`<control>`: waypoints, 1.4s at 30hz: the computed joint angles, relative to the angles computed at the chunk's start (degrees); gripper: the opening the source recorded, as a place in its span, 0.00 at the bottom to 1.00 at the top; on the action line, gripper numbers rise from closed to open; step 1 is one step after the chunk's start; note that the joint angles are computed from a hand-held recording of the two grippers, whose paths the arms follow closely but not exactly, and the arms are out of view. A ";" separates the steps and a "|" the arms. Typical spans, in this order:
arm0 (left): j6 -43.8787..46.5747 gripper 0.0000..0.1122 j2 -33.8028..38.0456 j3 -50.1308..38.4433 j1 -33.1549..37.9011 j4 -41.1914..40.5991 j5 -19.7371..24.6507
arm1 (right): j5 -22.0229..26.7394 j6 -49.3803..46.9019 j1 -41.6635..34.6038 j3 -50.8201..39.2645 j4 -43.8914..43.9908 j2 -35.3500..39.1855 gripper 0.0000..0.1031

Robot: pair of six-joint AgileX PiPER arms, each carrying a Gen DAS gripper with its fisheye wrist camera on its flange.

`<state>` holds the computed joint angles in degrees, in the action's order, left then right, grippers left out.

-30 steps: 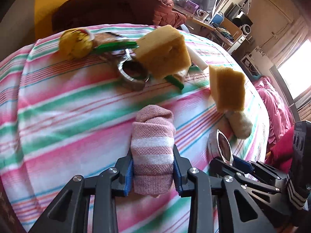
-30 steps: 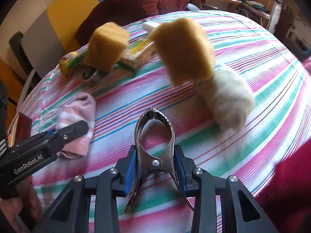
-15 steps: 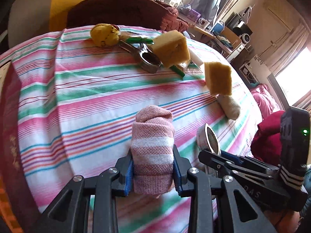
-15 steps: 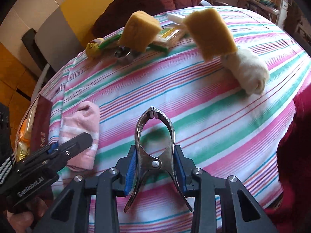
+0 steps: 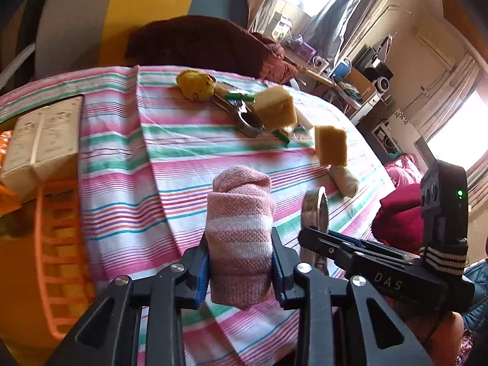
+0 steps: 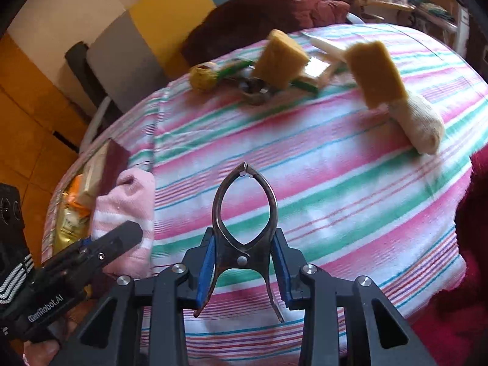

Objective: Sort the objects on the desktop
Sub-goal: 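Carry the pink sock and metal clip into the gold tray and release both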

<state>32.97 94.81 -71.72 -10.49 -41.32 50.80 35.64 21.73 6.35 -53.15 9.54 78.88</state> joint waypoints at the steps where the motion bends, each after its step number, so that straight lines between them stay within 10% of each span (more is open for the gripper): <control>1: 0.44 0.29 -0.70 0.28 1.00 -0.50 0.56 | 0.14 0.48 0.91 -0.70 -0.36 0.09 0.35; 21: 8.85 0.29 -1.89 -3.22 33.42 -1.17 7.91 | 8.25 2.61 26.28 -36.35 -3.37 22.42 0.35; 34: 2.66 0.31 13.98 -16.87 34.74 7.26 6.35 | 14.91 3.12 29.08 -53.63 -1.65 39.52 0.35; 42: -5.39 0.47 17.11 -22.33 33.22 11.84 7.37 | 10.06 3.46 26.77 -50.09 2.90 38.27 0.41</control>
